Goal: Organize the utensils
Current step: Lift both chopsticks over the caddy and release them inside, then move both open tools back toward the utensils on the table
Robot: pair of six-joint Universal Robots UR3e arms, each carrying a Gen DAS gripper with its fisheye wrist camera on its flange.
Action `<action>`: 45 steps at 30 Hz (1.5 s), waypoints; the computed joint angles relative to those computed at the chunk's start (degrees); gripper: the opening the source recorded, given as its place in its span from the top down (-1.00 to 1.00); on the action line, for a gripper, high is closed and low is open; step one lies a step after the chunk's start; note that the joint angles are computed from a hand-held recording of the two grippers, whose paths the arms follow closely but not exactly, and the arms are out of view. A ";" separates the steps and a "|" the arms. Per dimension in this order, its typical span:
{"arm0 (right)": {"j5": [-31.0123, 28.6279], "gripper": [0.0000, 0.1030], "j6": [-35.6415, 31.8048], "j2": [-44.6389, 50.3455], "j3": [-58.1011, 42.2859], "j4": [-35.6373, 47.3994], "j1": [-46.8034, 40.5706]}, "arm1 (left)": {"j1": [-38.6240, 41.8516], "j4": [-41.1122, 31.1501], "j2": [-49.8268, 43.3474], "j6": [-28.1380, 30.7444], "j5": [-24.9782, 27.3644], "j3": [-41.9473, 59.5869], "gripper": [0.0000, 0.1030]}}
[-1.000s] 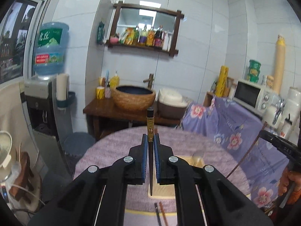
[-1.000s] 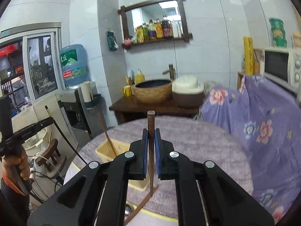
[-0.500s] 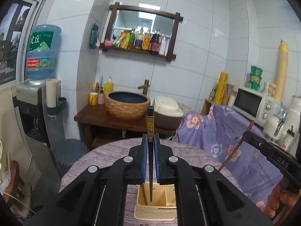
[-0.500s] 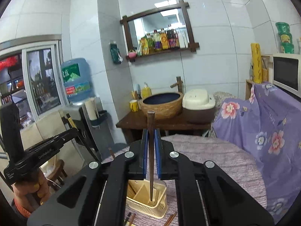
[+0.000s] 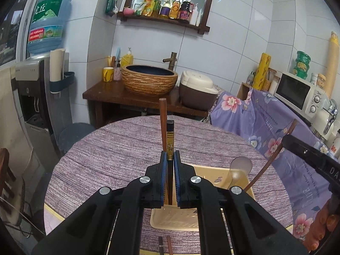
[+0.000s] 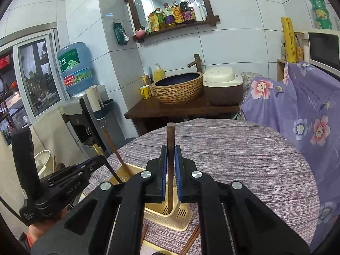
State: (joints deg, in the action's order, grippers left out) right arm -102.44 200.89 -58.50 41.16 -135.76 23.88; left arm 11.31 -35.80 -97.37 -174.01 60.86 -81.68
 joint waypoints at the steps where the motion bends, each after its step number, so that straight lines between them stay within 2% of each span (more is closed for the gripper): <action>1: -0.04 0.84 -0.20 0.01 0.21 -0.31 -0.04 | -0.19 1.20 0.09 0.15 0.50 -0.61 0.85; 6: -0.25 0.81 0.27 -0.90 2.74 -2.16 -0.19 | 0.06 0.65 0.70 0.72 -0.38 -0.87 0.84; 8: -0.29 0.77 0.33 -1.43 3.99 -2.91 0.01 | 0.27 0.16 1.54 1.43 -0.71 -1.33 0.76; 9: -0.50 0.62 0.19 -1.63 4.41 -3.17 0.18 | 0.44 0.28 2.08 1.67 -1.20 -1.82 0.54; 10: -0.78 0.45 -0.05 -1.88 4.97 -3.58 0.38 | 1.16 0.76 3.40 1.88 -2.35 -3.20 0.22; 11: -1.60 -0.02 -0.15 -2.21 5.89 -4.45 0.87 | 1.55 1.48 4.39 1.75 -2.87 -4.39 0.08; 12: -2.88 -0.24 -0.23 -2.67 7.14 -5.71 1.49 | 2.15 2.41 5.83 1.72 -3.50 -6.14 -0.06; 14: -5.16 -0.24 -0.96 -3.51 9.21 -7.21 2.86 | 3.07 2.85 8.37 2.72 -4.48 -9.07 -0.08; 18: -8.02 -0.24 -1.09 -7.34 17.21 -9.95 5.19 | 5.46 1.98 14.61 5.70 -5.30 -16.62 -0.26; 23: -9.63 -0.25 -0.84 -11.48 29.02 -12.40 7.86 | 8.92 -0.04 21.89 11.81 -5.15 -27.40 -0.27; 28: -9.64 -0.25 4.10 -13.61 38.81 -10.68 9.38 | 10.95 -1.91 26.46 15.78 -3.46 -36.17 -0.27; 32: -6.21 -0.25 8.41 -14.51 45.34 -9.69 10.60 | 13.30 -4.84 30.26 18.14 -3.88 -41.82 -0.27; 37: -6.26 -0.25 11.53 -12.56 46.68 -6.70 14.54 | 16.47 -7.30 36.31 20.30 -4.85 -47.09 -0.27; 45: -4.84 -0.29 13.20 -9.60 43.90 -2.14 14.51 | 16.69 -9.23 38.16 21.85 -4.96 -48.82 -0.27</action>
